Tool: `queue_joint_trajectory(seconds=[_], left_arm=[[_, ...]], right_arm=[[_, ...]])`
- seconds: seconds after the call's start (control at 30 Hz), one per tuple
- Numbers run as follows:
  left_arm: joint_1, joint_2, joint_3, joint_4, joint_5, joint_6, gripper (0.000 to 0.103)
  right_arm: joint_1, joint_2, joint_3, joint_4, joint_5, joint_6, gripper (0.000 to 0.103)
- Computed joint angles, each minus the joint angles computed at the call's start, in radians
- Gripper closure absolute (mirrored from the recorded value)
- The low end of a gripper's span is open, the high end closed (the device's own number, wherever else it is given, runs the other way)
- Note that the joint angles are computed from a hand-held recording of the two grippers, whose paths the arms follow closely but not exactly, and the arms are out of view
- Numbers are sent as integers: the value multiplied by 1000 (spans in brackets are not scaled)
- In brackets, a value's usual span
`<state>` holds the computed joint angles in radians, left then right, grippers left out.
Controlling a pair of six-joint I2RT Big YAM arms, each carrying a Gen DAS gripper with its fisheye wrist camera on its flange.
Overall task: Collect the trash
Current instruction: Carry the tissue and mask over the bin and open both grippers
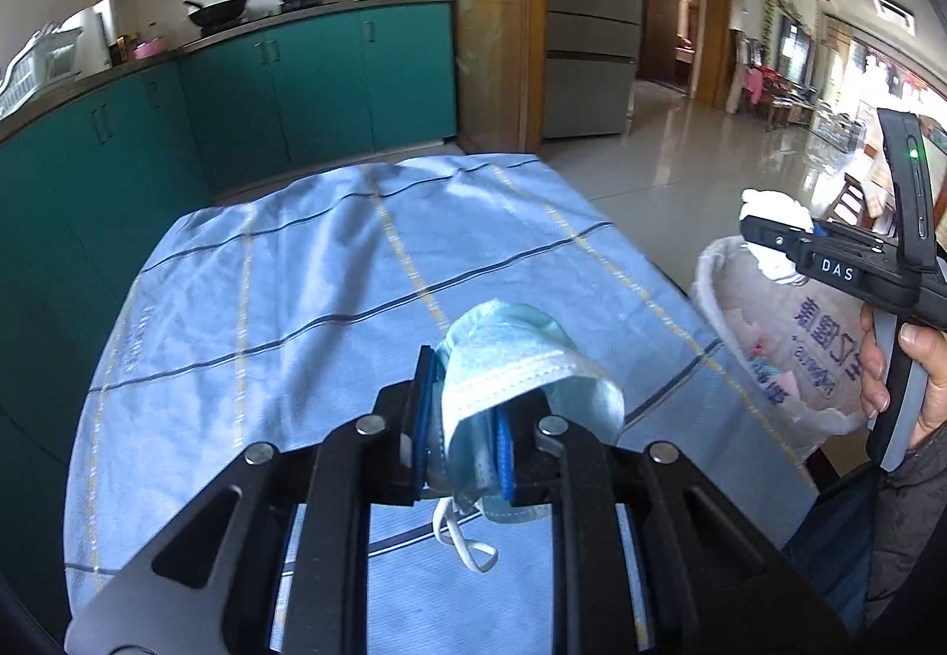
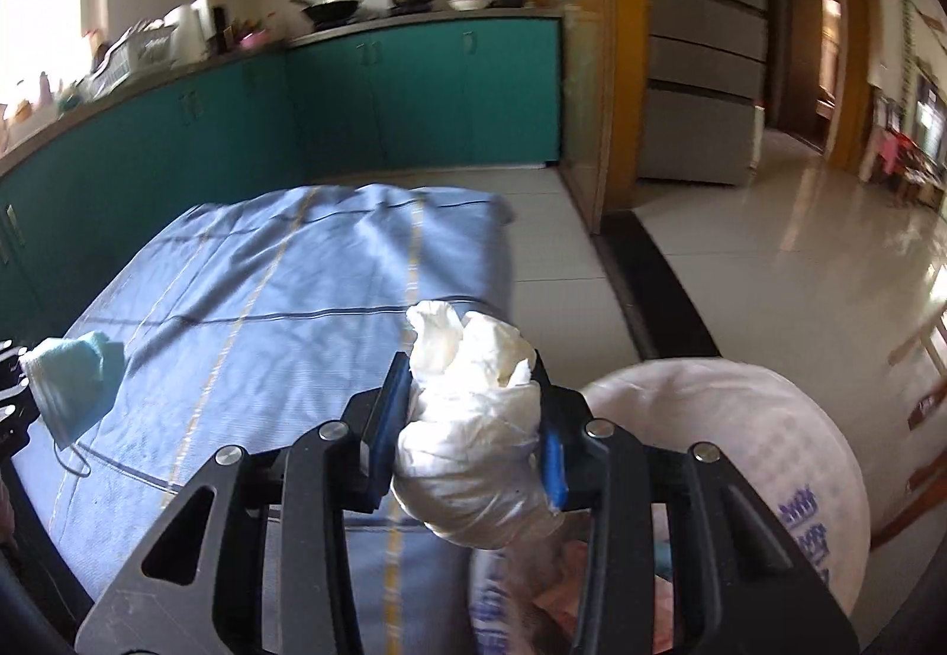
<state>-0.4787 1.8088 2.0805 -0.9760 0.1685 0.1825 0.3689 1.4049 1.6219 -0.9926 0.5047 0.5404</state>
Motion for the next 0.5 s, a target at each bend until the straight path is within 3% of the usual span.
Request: queue_joint_trajectory(seconds=[0.17, 0.3, 0.5], left_arm=[[-57, 34, 56, -23, 44, 20, 85], [-113, 84, 121, -71, 67, 31, 85], [-218, 182, 243, -135, 100, 46, 85]], right_arm=[[-30, -120, -127, -49, 105, 132, 64], [-59, -188, -199, -75, 117, 230, 64], [-74, -217, -240, -111, 137, 303, 64]])
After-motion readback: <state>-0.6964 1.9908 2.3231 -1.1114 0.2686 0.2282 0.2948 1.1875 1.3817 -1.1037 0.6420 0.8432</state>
